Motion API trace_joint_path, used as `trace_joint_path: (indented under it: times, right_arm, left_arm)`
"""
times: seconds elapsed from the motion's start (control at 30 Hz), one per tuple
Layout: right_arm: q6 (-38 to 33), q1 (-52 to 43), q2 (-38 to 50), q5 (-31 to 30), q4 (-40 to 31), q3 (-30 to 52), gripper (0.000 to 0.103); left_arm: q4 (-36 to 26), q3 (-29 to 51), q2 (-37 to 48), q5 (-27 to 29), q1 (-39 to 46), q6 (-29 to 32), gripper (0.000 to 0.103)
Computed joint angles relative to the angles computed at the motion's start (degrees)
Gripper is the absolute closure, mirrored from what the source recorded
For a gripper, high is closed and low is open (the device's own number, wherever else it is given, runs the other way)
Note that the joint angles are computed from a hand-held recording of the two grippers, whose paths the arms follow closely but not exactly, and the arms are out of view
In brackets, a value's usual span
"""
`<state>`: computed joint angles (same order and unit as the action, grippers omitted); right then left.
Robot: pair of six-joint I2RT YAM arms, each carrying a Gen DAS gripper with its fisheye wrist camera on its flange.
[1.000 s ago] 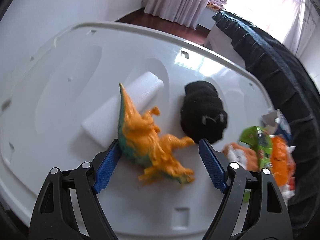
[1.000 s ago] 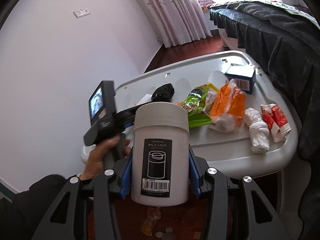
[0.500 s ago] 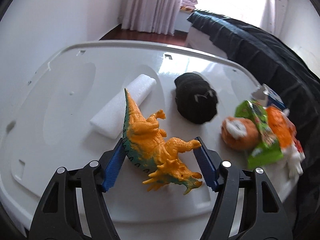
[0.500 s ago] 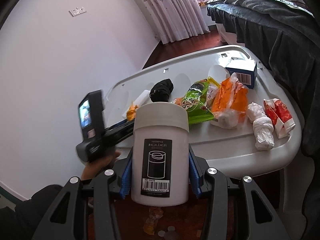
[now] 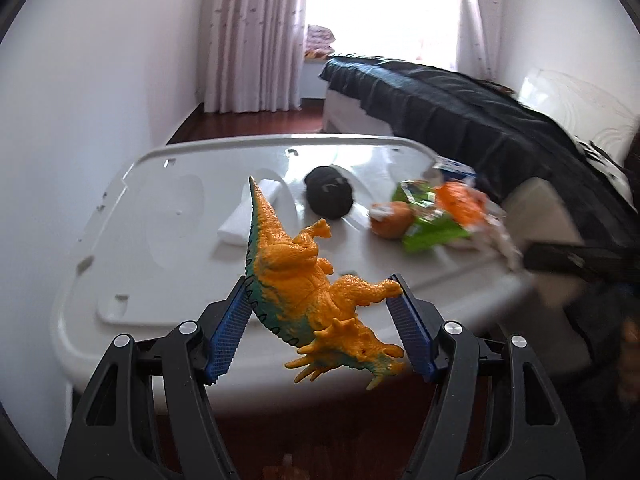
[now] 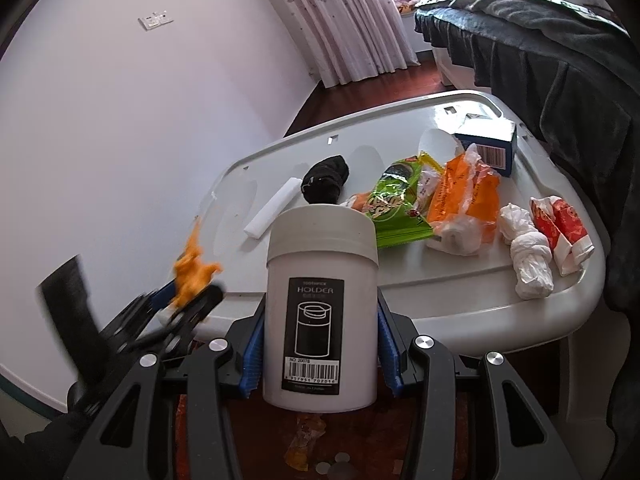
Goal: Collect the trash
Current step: 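Lower both tools into the bin and open them to drop the items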
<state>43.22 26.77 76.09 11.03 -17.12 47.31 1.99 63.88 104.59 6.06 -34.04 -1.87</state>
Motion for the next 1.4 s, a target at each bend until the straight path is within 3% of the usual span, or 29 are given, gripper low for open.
trace_joint_path:
  times: [0.1, 0.37, 0.57, 0.77, 0.9, 1.1, 1.33, 1.4]
  right_arm:
    - [-0.2, 1.5, 0.1, 1.5, 0.6, -0.3, 0.057]
    - [0.6, 8.7, 0.1, 6.8, 2.9, -2.3, 0.057]
    - [9.4, 17.5, 3.5, 9.8, 4.6, -5.0, 0.057]
    - [19.4, 24.2, 8.0, 13.5, -1.2, -4.1, 0.057]
    - [26.0, 26.1, 12.2, 11.4, -3.1, -3.9, 0.056]
    - [27.0, 24.6, 17.0, 6.9, -3.3, -3.1, 0.056]
    - [27.1, 23.6, 18.3, 4.9, -1.3, -4.1, 0.056]
    - [27.2, 23.2, 18.6, 4.2, -1.0, -4.2, 0.041]
  left_arm:
    - [1.0, -7.8, -8.1, -0.3, -0.8, 1.0, 0.037]
    - [-2.4, -18.5, -21.2, -2.7, -2.3, 0.6, 0.036]
    - [-3.9, -26.0, -25.8, -5.0, -3.4, 0.3, 0.036]
    - [-5.8, -28.6, -22.1, -5.9, -1.9, -2.0, 0.036]
    - [-6.2, -27.0, -16.1, -7.5, -1.0, -2.6, 0.036]
    - [-8.3, -23.5, -7.6, -7.4, -0.8, -3.8, 0.036]
    - [-9.6, -23.0, -6.2, -8.6, -1.9, -2.9, 0.035]
    - [-11.2, -21.8, -4.8, -9.5, -2.5, -3.6, 0.035]
